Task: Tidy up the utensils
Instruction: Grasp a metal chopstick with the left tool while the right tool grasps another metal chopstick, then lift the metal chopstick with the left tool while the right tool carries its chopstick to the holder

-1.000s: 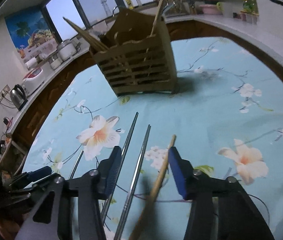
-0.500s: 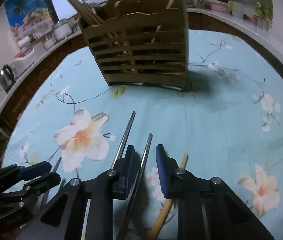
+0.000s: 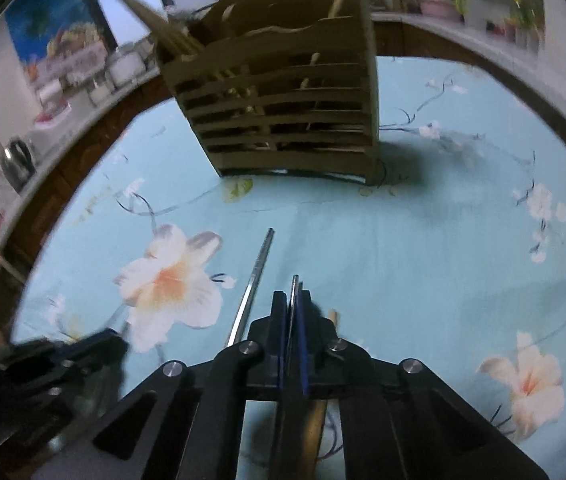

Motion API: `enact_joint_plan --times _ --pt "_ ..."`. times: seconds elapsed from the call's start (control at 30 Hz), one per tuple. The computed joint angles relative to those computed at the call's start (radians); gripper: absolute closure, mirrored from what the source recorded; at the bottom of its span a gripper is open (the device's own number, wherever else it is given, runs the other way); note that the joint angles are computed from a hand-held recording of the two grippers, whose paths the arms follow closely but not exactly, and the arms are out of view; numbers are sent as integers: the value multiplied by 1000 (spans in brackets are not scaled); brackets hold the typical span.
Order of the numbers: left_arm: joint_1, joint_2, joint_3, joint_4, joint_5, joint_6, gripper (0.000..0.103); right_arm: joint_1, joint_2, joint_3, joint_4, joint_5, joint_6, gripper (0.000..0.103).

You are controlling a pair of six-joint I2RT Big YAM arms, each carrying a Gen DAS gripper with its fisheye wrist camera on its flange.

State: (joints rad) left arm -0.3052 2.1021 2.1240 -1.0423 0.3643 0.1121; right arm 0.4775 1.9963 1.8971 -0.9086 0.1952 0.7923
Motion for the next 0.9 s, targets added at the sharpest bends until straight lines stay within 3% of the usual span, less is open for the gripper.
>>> enact_joint_plan --times 0.1,0.43,0.9 --pt "10 -18 -11 7 17 -13 100 2 -57 -61 60 -8 12 99" --pt "33 -120 -55 51 74 -12 100 21 -168 -121 147 28 4 99" --pt "57 -329 -203 236 155 -32 100 47 -294 -164 233 146 -47 99"
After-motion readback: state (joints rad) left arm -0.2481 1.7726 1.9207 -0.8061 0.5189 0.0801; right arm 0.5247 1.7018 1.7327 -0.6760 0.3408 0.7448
